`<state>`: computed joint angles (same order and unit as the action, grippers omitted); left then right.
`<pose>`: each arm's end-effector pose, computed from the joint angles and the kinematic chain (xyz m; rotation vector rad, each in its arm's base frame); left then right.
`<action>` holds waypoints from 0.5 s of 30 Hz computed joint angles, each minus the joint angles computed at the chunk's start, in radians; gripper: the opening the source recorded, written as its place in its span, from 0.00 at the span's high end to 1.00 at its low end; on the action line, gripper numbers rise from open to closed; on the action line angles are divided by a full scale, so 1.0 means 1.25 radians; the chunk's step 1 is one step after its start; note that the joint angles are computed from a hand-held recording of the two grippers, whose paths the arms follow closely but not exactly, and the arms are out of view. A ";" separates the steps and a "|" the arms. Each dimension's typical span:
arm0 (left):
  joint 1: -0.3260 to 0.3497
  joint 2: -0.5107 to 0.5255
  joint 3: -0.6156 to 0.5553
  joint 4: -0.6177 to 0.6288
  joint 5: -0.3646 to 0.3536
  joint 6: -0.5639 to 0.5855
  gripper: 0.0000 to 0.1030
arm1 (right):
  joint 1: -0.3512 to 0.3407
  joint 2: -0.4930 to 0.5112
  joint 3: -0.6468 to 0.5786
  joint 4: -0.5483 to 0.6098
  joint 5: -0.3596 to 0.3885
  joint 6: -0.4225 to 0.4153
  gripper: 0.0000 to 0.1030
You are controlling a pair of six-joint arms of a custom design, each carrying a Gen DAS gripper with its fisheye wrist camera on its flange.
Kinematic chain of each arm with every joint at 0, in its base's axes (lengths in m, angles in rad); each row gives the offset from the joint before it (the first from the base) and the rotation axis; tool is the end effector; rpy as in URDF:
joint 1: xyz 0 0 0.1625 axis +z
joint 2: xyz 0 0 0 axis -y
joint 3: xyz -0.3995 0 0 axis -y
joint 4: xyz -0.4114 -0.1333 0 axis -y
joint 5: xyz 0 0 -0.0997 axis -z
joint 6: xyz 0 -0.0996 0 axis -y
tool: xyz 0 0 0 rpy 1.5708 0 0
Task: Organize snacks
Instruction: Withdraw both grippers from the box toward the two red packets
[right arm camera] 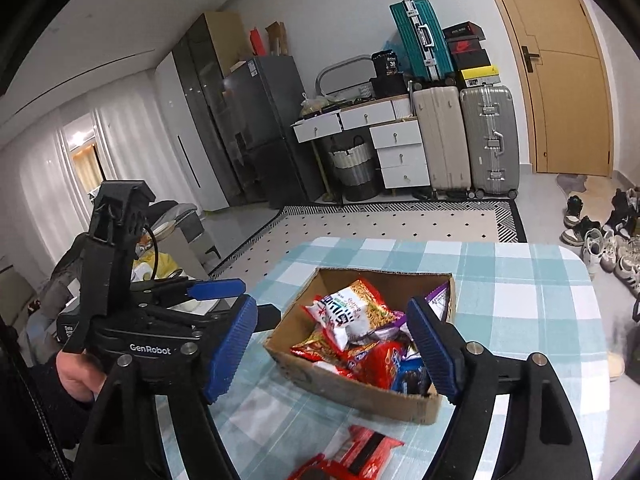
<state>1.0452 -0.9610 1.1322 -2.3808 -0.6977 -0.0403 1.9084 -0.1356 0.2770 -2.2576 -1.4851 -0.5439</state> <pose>-0.1962 -0.7560 0.4280 0.2060 2.2948 -1.0197 0.4451 -0.8398 0.1254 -1.3112 2.6956 -0.8470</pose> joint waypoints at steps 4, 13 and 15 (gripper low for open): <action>-0.021 -0.022 0.043 -0.020 0.017 -0.004 0.19 | 0.002 -0.090 0.169 -0.096 0.003 -0.005 0.17; -0.062 -0.058 0.119 -0.074 0.052 0.000 0.17 | 0.005 -0.207 0.384 -0.222 -0.003 -0.017 0.10; -0.072 -0.062 0.134 -0.087 0.067 0.005 0.16 | 0.005 -0.228 0.420 -0.242 -0.002 -0.019 0.09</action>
